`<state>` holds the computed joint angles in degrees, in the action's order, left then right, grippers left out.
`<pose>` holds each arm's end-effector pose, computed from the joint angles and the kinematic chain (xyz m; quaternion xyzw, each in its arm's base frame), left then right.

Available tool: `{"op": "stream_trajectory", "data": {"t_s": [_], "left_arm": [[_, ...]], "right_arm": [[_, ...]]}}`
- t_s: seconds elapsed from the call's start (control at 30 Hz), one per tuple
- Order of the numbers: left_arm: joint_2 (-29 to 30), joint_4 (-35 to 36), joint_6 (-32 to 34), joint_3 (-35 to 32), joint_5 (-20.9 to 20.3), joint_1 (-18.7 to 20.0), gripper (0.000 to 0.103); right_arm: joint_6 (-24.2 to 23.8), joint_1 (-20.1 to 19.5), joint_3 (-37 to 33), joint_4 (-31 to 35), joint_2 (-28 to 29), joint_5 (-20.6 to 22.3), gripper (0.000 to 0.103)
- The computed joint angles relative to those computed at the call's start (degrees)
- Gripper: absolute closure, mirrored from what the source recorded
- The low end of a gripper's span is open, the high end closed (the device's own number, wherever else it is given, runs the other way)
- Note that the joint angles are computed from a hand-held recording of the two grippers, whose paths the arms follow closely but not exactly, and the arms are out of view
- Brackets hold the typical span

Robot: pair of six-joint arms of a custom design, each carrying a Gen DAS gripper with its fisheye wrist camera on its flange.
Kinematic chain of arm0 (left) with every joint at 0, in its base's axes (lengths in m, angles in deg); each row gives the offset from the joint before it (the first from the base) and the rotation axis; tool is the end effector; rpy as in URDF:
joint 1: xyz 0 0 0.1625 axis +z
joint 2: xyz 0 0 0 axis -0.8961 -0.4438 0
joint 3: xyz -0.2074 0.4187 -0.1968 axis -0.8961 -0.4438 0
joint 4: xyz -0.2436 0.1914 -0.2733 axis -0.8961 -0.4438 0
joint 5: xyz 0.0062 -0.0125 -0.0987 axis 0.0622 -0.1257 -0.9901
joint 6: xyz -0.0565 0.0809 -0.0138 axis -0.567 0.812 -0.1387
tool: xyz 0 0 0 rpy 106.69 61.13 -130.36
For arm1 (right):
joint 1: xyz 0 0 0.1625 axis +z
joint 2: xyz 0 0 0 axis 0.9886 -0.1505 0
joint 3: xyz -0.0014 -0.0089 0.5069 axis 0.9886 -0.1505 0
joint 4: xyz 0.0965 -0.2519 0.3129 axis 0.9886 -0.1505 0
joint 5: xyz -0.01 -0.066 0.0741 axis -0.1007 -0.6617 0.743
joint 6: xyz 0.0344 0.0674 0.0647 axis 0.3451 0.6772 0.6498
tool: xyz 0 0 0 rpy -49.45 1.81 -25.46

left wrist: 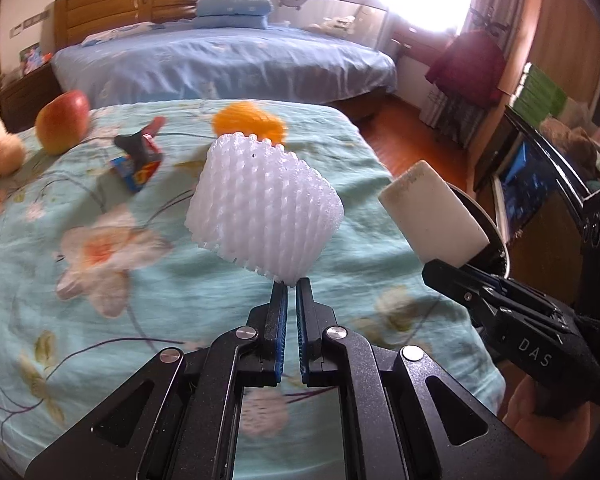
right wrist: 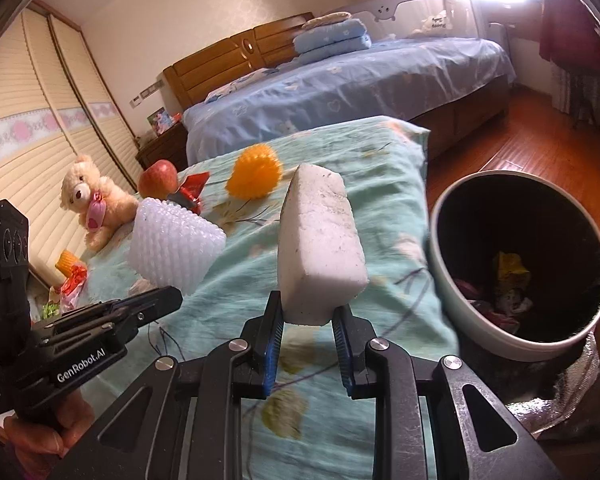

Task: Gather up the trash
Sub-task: 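Carry the foam net sleeve and white sponge over the black bin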

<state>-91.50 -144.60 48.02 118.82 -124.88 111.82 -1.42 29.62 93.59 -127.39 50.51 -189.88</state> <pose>-0.1295 -0.4533 0.2318 0.1431 0.8965 -0.3213 0.2693 0.2742 -0.4550 0.0608 0.2079 -0.9209 0.2797 0.1748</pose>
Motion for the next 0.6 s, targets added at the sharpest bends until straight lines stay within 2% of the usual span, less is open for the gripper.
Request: {"op": "stream_trajectory", "data": {"t_s": [0.6], "left_arm": [[5.63,0.45,2.36,-3.11,-2.33,-2.33,0.099]], "right_arm": [[-0.95,-2.72,3.88,-4.53,-3.41,-2.4,0.079]]}}
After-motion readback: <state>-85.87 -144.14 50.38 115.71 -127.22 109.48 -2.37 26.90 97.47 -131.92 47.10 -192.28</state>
